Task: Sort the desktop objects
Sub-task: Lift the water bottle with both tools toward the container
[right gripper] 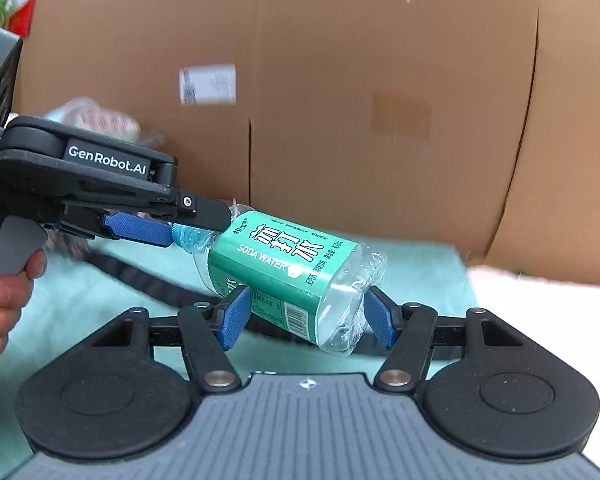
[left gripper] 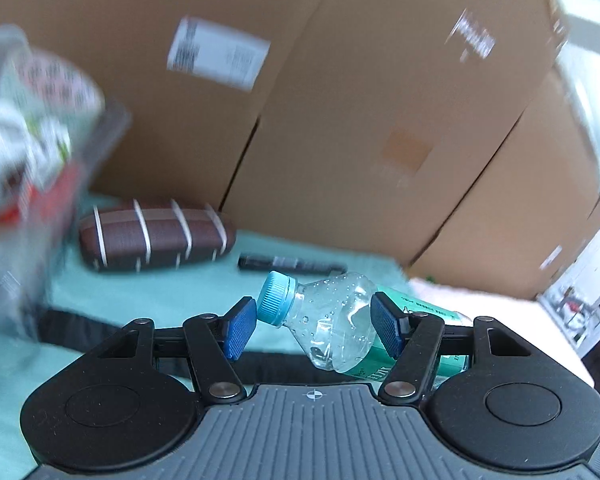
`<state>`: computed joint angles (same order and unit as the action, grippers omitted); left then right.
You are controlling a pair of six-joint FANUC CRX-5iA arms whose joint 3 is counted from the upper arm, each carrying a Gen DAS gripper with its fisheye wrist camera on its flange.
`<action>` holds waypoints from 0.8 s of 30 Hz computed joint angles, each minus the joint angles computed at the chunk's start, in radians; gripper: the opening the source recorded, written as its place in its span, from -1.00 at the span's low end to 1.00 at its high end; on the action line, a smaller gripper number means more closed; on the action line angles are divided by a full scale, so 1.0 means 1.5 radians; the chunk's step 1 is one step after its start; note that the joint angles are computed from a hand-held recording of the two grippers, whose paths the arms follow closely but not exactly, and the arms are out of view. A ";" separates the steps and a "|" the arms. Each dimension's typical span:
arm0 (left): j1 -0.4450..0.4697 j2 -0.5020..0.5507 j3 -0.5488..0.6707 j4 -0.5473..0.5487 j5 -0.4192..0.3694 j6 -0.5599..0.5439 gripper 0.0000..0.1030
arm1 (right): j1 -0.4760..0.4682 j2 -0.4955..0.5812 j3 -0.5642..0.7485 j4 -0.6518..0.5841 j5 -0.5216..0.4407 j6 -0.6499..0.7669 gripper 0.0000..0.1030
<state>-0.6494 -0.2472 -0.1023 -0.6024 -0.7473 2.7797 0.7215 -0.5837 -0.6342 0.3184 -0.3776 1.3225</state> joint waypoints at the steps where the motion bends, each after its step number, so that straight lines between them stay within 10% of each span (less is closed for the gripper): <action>1: -0.016 -0.008 0.009 -0.028 -0.015 0.017 0.25 | 0.007 -0.012 -0.009 0.031 0.012 -0.026 0.32; 13: -0.176 -0.143 0.052 -0.275 -0.282 0.087 0.25 | 0.128 -0.008 -0.006 0.204 0.135 -0.157 0.36; 18: -0.231 -0.189 0.053 -0.360 -0.413 0.084 0.26 | 0.193 0.055 0.047 0.151 0.162 -0.127 0.39; 24: -0.134 -0.250 0.016 -0.314 -0.402 0.053 0.26 | 0.238 0.134 0.103 0.122 0.156 -0.111 0.40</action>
